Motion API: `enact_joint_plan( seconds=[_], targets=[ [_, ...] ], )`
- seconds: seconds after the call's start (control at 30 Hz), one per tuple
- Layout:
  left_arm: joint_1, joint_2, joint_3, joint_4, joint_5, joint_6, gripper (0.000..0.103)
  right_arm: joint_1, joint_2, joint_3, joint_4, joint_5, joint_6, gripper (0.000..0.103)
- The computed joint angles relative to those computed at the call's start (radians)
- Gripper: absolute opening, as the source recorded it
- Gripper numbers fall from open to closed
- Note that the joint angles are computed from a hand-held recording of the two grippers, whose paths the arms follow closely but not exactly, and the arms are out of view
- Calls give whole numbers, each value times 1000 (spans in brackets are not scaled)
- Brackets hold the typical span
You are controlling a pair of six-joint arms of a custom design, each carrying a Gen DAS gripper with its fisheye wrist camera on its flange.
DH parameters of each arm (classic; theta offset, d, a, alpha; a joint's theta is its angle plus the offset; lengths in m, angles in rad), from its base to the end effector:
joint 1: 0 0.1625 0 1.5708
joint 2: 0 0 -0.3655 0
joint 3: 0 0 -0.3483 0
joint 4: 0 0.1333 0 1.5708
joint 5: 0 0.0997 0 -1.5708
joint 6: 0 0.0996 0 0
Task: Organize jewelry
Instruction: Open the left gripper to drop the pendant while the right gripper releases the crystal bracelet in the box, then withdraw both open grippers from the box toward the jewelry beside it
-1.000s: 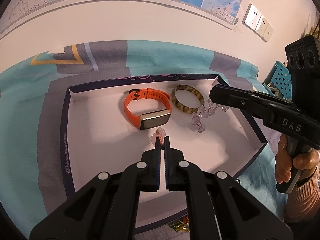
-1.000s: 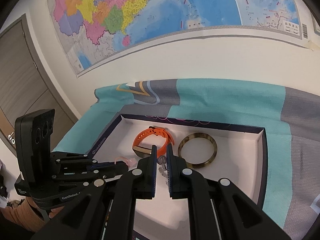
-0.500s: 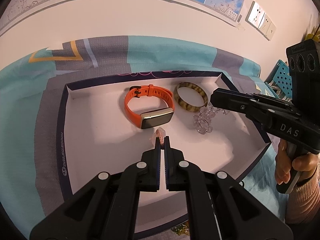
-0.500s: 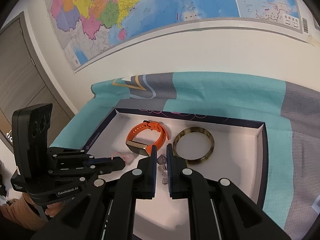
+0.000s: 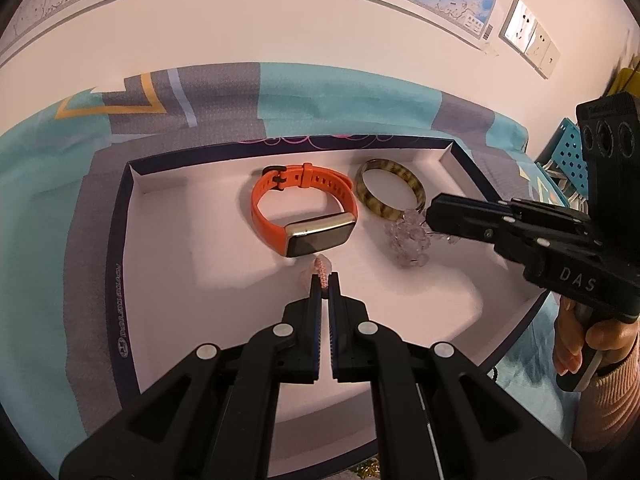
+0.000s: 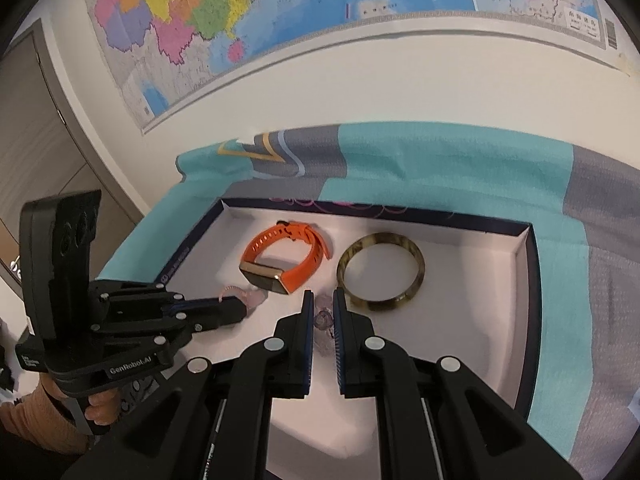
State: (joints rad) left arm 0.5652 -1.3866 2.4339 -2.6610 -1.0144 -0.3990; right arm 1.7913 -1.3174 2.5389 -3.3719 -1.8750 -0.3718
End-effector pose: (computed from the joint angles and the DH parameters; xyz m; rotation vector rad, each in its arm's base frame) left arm -0.1912 -0.3414 0.1399 0.7885 2.5747 -0.5409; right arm 0.1767 -0.3153 0.1642 0.6692 -2.6157 0.7707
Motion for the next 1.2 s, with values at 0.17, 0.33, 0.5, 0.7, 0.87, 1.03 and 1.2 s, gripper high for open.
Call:
enact_joint_plan(
  seconds=[0.17,0.33,0.5,0.7,0.87,1.03,1.2],
  targets=[
    [6,3,0,-2,-1,2,6,-13,-4,5,12,-8,11,10],
    [4,1,5,-6,3,3,10,-17,-13,15,11,-25,25,14],
    [-26,-39,39,-12,28,-13,20,-29,-43,37,12,-24,31,19],
    [-97,-154,103,26,70,-37,24,-33,-93,72,17,-15,25,24],
    [-155,-264,154,110,86,-78,24,-31,-141,109,26,-6,11,27],
    [-201,-357,193,195,98,-108,25,-26,-182,145,37,-2,6,31],
    [-253,-493,234,297,93,-135,29,-16,-234,185,56,-3,2,35]
  ],
)
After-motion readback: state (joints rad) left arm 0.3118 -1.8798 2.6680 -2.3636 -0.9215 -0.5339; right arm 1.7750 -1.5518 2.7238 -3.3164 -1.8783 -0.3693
